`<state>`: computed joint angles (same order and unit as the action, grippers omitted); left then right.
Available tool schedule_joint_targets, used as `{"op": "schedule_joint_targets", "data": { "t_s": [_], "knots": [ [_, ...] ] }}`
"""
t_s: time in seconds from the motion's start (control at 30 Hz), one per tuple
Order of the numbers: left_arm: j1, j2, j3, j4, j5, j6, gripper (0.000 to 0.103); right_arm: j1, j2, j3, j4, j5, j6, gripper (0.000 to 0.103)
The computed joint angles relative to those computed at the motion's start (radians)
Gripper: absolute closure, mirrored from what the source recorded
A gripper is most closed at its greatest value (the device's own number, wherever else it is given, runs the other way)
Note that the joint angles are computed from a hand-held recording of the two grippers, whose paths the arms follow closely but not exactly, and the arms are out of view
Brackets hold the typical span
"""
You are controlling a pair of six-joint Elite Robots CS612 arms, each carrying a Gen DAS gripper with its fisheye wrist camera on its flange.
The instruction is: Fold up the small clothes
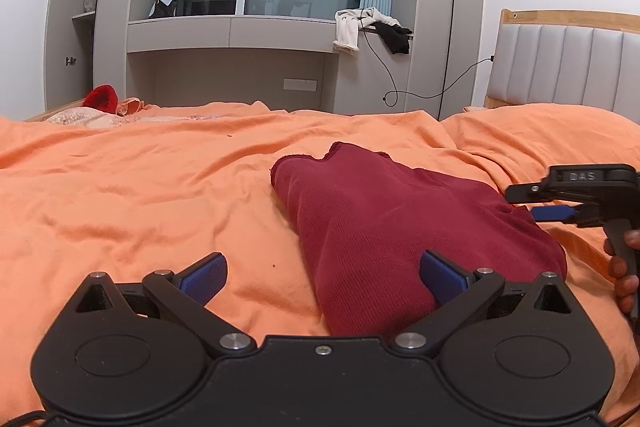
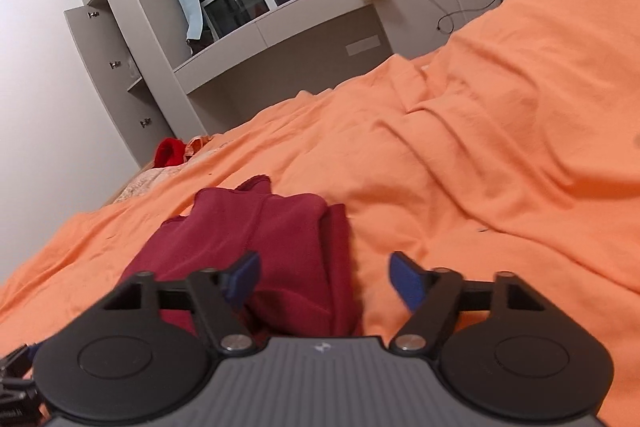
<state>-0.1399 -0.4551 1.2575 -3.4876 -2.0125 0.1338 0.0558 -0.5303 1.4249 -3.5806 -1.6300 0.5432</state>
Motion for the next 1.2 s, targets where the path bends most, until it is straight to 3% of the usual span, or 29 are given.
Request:
{"op": "schedule_joint_targets", "data": {
  "t_s": [0.2,0.23,0.27,0.3,0.43,0.6,0.9,1.0,1.13,1.2],
  "knots": [
    [0.001,-0.001,0.001,0.001,-0.001,-0.002,0.001,0.008,0.017,-0.046,0.046,0.006,-0.043,0.057],
    [0.001,-0.001,0.002,0.000,0.000,-0.003,0.001,0.009,0.019,-0.051,0.055,0.002,-0.046,0.065],
    [0.001,-0.001,0.003,0.001,0.000,-0.006,0.001,0.010,0.020,-0.056,0.061,0.001,-0.047,0.079],
    [0.001,-0.002,0.003,0.002,0.000,-0.007,0.001,0.010,0.021,-0.060,0.068,0.001,-0.049,0.085],
    [0.002,-0.002,0.000,0.013,-0.003,-0.013,0.001,0.018,0.020,-0.064,0.072,-0.041,-0.072,0.094],
    [0.002,-0.002,-0.002,0.016,-0.003,-0.013,0.001,0.025,0.019,-0.062,0.078,-0.099,-0.091,0.097],
    [0.002,-0.001,-0.003,0.016,-0.004,-0.013,0.001,0.014,0.016,-0.049,0.092,-0.096,-0.029,0.097],
    [0.002,-0.002,-0.002,0.015,-0.004,-0.013,0.001,0.013,0.017,-0.048,0.093,-0.095,-0.013,0.091],
    [0.002,-0.002,-0.002,0.015,-0.004,-0.013,0.001,0.008,0.016,-0.040,0.080,-0.084,0.022,0.043],
    [0.002,-0.002,-0.002,0.016,-0.004,-0.013,0.001,0.007,0.016,-0.037,0.067,-0.080,0.033,0.039]
  ]
}}
